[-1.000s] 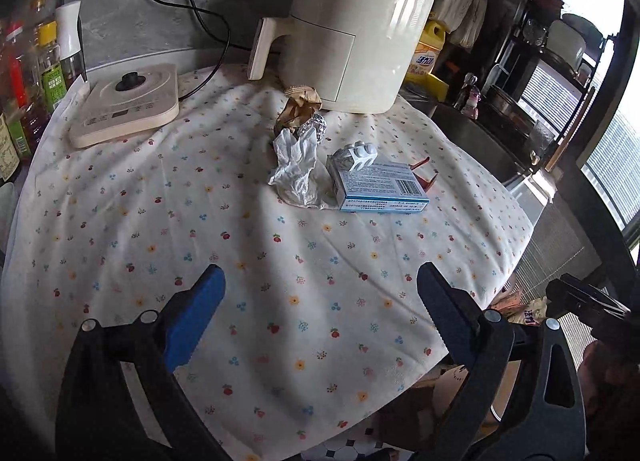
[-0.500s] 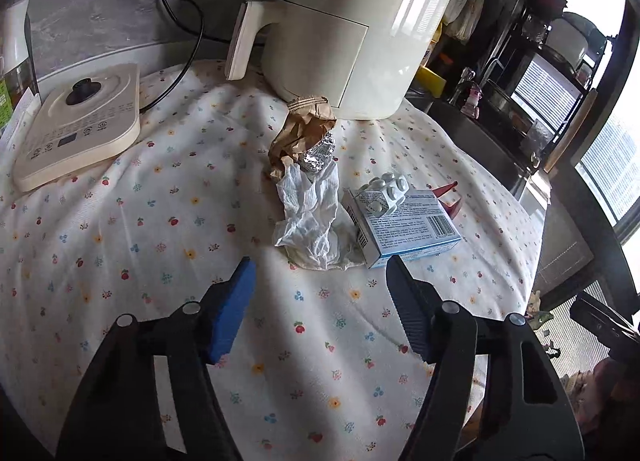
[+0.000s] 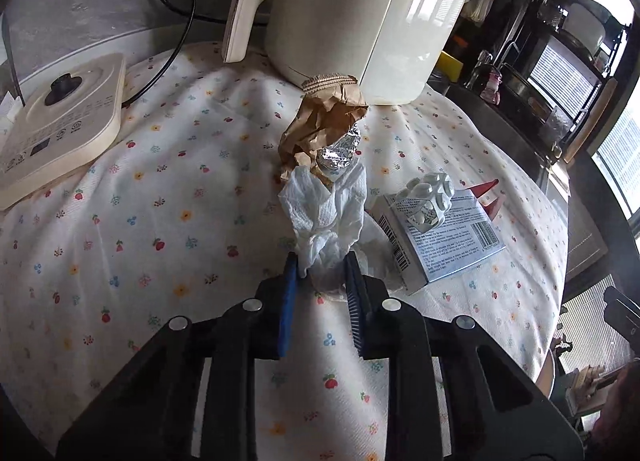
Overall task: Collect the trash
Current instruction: 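Grasp the crumpled white tissue with the left tool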
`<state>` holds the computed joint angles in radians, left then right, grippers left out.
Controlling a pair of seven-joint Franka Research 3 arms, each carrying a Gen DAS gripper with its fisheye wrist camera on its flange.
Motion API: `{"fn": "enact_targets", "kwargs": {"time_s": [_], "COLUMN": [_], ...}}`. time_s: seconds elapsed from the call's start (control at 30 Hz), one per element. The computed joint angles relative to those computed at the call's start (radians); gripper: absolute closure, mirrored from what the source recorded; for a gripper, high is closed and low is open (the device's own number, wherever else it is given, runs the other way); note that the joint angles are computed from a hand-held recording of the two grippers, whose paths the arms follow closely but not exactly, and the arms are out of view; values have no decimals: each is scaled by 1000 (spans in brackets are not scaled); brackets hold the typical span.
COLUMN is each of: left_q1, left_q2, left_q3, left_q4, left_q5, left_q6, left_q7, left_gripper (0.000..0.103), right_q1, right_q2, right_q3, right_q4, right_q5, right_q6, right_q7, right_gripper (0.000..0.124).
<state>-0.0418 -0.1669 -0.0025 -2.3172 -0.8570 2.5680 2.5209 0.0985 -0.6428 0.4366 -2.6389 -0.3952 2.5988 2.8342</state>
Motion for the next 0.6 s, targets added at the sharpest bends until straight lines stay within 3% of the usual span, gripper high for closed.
{"fn": "enact_targets", "kwargs": {"time_s": [0.3,0.6], "left_q1": [22,60], "left_q2": [-85,-133], "left_q3": [53,111], "left_q4": [-51,-102], "left_q5": [-31,38], "left_q6": [-8,55], "left_q7": [31,-57], "left_gripper": [87,87], "right_q1": [-25,70], "right_q2": [219,475], "right_q3": [-9,-101], "right_q4": [151,345], "right_q5": [-101,-187], "right_q6": [130,203], "right_q7": [-66,-173], "right_gripper": [31,45]}}
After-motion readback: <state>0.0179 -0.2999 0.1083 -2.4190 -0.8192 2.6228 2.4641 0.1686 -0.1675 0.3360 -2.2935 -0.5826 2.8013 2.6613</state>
